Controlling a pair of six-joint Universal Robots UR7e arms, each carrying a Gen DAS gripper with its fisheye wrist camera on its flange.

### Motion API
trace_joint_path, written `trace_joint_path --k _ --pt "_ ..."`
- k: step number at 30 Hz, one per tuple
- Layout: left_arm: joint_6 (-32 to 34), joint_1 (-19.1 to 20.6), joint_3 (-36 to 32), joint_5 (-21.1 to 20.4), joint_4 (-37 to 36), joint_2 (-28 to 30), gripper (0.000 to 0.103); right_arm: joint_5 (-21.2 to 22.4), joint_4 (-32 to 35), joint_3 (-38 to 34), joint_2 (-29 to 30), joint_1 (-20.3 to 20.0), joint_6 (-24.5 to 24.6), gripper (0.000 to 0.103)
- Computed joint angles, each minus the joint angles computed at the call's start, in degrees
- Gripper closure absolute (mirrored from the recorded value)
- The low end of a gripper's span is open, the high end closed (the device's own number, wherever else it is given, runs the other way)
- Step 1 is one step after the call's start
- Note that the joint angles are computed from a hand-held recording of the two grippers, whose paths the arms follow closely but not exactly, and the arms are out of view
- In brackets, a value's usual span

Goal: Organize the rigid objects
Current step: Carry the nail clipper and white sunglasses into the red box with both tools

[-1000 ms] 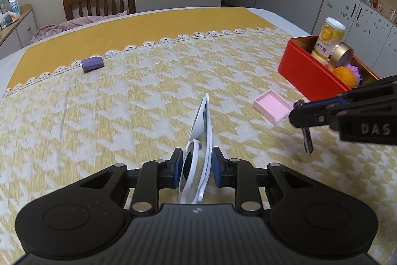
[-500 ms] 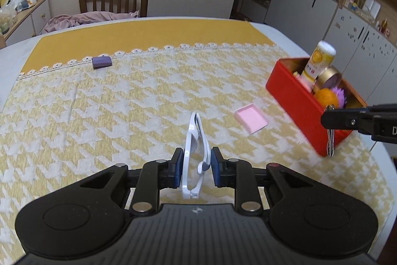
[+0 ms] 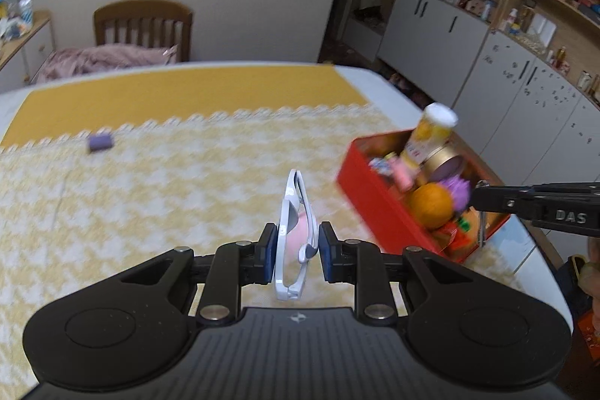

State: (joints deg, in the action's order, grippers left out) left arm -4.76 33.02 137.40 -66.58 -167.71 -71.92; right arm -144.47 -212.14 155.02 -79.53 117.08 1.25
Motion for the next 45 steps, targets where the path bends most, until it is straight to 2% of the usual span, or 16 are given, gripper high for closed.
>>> trace_joint_path --k 5,12,16,22,28,32,38,45 --pt "-0.54 -3.02 -2.13 -0.76 -3.11 5.02 0.081 0.78 -0.37 1.65 -6.3 -3.8 -5.46 0.093" --pt "0.53 -5.97 -6.06 -2.09 -6.64 12.35 0.081 4.38 0.38 3.65 -14.38 -10.55 -12.1 0.093" --pt "0.48 -6.67 -8.74 -1.87 -7.17 16.59 0.081 7.08 1.25 4.55 -17.96 -14.01 -15.12 0.093" --pt "0.87 -7.2 -11.58 -0.59 -7.92 21.98 0.081 13.34 5.39 5.82 -23.83 -20.28 -18.93 0.093" --pt "0.31 -7.01 -13.8 1.17 -7.44 26.22 0.081 18.06 10.62 6.16 -27.05 -24.99 -22.18 0.093" --pt "0.95 -6.54 -14.93 0.68 -7.81 28.17 0.08 20.91 14.45 6.19 -29.05 -27.53 -24.4 0.093" --pt "0.0 -6.36 -16.42 -0.43 -6.07 30.03 0.08 22.86 19.15 6.23 -30.65 -29.71 -27.11 0.093" --pt "-0.4 -6.19 -17.53 -0.36 -4.48 31.53 0.08 25.14 20.52 6.26 -31.41 -32.33 -27.8 0.092"
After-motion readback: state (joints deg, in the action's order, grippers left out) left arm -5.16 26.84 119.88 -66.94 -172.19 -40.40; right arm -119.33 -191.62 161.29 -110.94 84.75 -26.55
